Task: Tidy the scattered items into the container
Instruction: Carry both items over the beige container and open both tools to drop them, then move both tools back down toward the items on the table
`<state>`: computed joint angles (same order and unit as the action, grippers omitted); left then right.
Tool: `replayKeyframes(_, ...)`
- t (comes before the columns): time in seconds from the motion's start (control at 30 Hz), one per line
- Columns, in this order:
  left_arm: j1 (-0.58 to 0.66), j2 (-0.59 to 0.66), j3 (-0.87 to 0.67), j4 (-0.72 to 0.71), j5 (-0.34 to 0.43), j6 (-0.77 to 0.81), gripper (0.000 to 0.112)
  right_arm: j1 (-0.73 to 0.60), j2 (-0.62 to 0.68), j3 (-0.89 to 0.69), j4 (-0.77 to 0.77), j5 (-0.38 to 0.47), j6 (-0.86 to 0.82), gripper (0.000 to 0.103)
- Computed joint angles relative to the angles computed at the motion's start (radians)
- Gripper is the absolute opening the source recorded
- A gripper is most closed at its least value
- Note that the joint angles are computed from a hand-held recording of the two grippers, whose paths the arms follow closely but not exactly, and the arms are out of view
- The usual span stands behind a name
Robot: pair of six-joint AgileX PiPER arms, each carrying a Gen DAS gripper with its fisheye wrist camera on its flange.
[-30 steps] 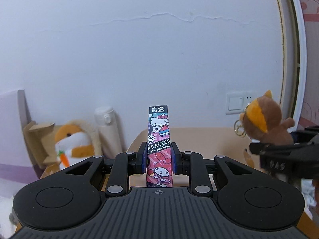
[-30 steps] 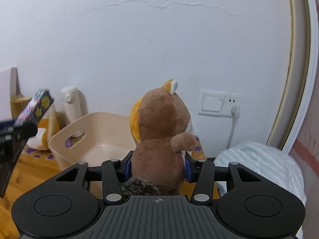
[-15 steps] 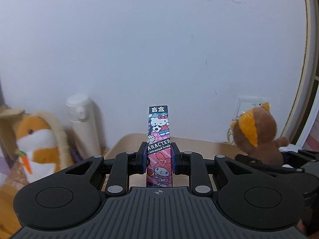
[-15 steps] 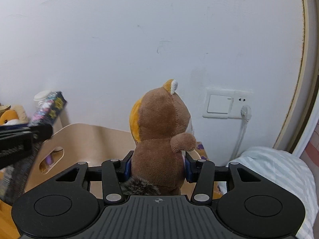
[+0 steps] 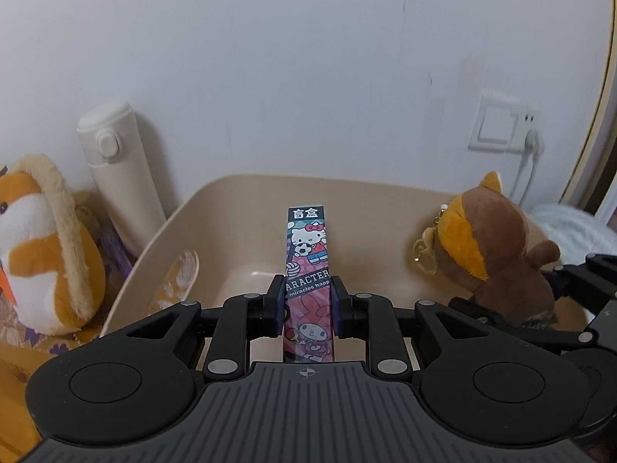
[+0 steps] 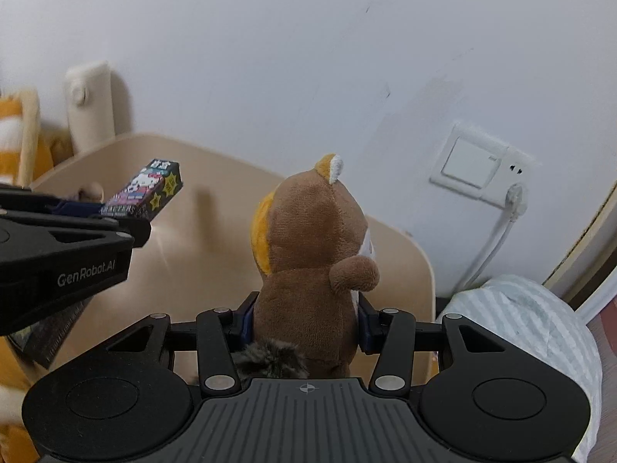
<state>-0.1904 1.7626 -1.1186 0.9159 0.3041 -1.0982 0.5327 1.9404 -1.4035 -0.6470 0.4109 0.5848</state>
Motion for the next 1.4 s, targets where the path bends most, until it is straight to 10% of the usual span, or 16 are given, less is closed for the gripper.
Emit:
replayKeyframes(0.27,0.019,0.032,0.007,-0.14,-0.021,0.156,0.023,0.014,0.014,-0.03,0.075,0.089,-0.122,0.047)
replayKeyframes(0.43,0.007,-0.031,0.076,0.062,-0.052,-0.026,0.062,0.011,-0.044,0.051,0.01,0.037,-0.103,0.068)
replayKeyframes(0.6,0.027,-0.145,0.154,0.0,-0.094,0.031,0.073,0.016,-0.159,0.17,-0.081,-0.032,-0.016,0.076)
replayKeyframes(0.83,0.002,-0.336,0.344,0.446,-0.075,-0.36,0.078,0.045,-0.386,0.418,-0.394,-0.147,0.328,0.088)
replayKeyframes(1.03,0.003,-0.53,0.51,0.459,-0.095,-0.392,0.081,0.081,-0.576,0.616,-0.67,-0.149,0.681,0.095)
replayKeyframes(1.2,0.04,-0.698,0.637,0.282,-0.126,-0.249,0.083,0.075,-0.707,0.731,-0.618,-0.153,0.659,0.098)
replayKeyframes(1.4,-0.036,-0.856,0.815,0.397,-0.014,-0.416,0.083,0.048,-0.809,0.851,-0.503,-0.168,0.619,0.103)
